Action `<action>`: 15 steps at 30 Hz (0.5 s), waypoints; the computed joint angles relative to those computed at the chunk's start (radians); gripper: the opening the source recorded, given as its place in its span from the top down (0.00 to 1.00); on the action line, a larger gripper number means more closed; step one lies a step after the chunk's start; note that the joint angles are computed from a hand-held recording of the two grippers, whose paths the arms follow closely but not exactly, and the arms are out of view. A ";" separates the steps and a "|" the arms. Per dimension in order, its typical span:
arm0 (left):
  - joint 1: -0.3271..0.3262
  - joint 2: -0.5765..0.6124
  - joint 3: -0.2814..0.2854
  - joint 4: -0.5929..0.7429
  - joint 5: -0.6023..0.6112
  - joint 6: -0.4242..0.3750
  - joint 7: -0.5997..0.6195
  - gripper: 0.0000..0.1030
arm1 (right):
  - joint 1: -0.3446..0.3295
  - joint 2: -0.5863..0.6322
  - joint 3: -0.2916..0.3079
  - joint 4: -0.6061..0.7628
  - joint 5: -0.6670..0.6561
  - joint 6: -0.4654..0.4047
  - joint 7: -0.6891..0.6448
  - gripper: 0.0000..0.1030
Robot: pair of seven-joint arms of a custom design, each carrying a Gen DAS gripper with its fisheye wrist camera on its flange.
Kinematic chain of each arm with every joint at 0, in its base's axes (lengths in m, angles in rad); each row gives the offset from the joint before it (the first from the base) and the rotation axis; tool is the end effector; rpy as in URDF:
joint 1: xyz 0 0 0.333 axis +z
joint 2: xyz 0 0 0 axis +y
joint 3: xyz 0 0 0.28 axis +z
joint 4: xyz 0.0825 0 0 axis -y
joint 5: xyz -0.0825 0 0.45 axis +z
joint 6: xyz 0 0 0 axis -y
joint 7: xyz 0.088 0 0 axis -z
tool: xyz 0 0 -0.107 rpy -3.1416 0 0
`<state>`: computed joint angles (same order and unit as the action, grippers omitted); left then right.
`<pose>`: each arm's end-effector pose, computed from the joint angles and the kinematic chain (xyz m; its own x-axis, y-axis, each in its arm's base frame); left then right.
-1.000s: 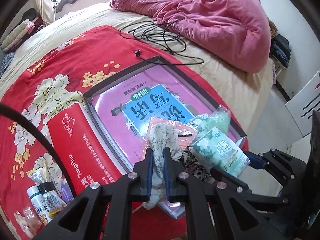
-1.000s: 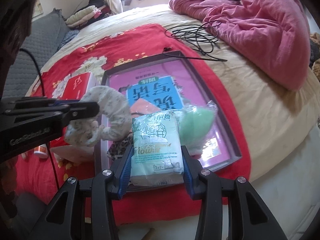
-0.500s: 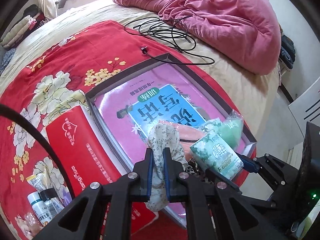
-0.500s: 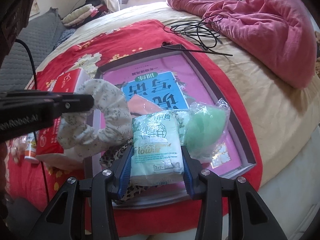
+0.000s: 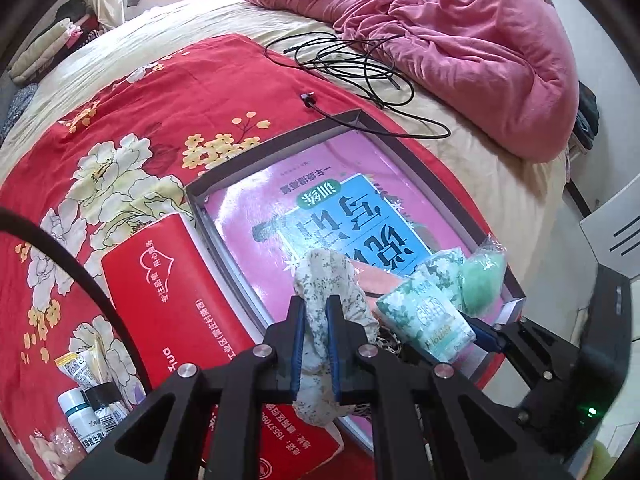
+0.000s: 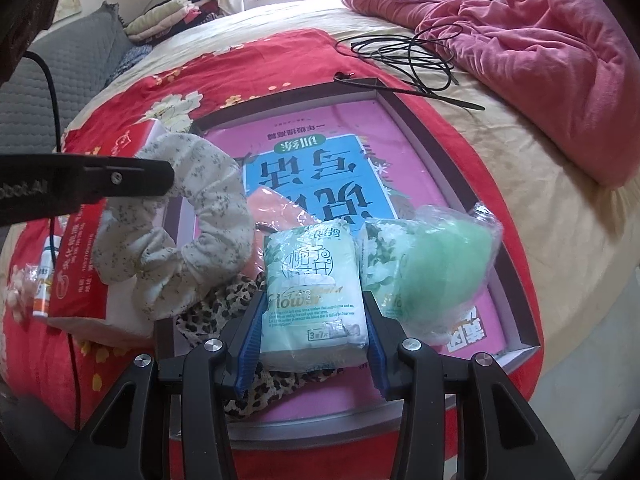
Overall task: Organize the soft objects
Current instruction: 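Lower the white floral scrunchie into the tray with the left tool while the right tool lowers the tissue pack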
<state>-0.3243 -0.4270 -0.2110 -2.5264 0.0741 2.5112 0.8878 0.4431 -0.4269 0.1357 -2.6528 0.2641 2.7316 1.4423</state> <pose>0.4432 -0.2592 0.3989 0.0706 -0.9895 0.1261 -0.9125 -0.1152 -0.3924 0.4216 0.2583 0.3601 0.4930 -0.8653 -0.0907 -0.7809 -0.3942 -0.4845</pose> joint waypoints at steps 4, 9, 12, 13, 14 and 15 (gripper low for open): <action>-0.006 -0.001 0.005 0.001 -0.009 0.000 0.011 0.90 | 0.001 0.023 -0.001 0.014 0.002 0.009 -0.004 0.55; -0.007 0.000 0.000 0.006 -0.004 0.004 0.009 0.83 | 0.004 0.030 -0.003 0.023 0.003 0.003 -0.016 0.53; -0.007 -0.001 -0.004 0.010 0.003 0.002 0.010 0.82 | 0.004 0.024 -0.002 0.021 0.003 -0.001 -0.019 0.52; -0.008 -0.001 -0.003 0.012 0.004 0.001 0.014 0.82 | 0.010 0.024 -0.009 0.022 0.015 -0.006 -0.028 0.51; -0.009 -0.002 -0.003 0.013 0.004 0.001 0.015 0.81 | 0.015 0.023 -0.013 0.022 0.025 -0.007 -0.034 0.51; -0.010 -0.004 -0.001 0.013 0.002 0.002 0.020 0.78 | 0.014 0.021 -0.010 0.020 0.025 -0.007 -0.034 0.51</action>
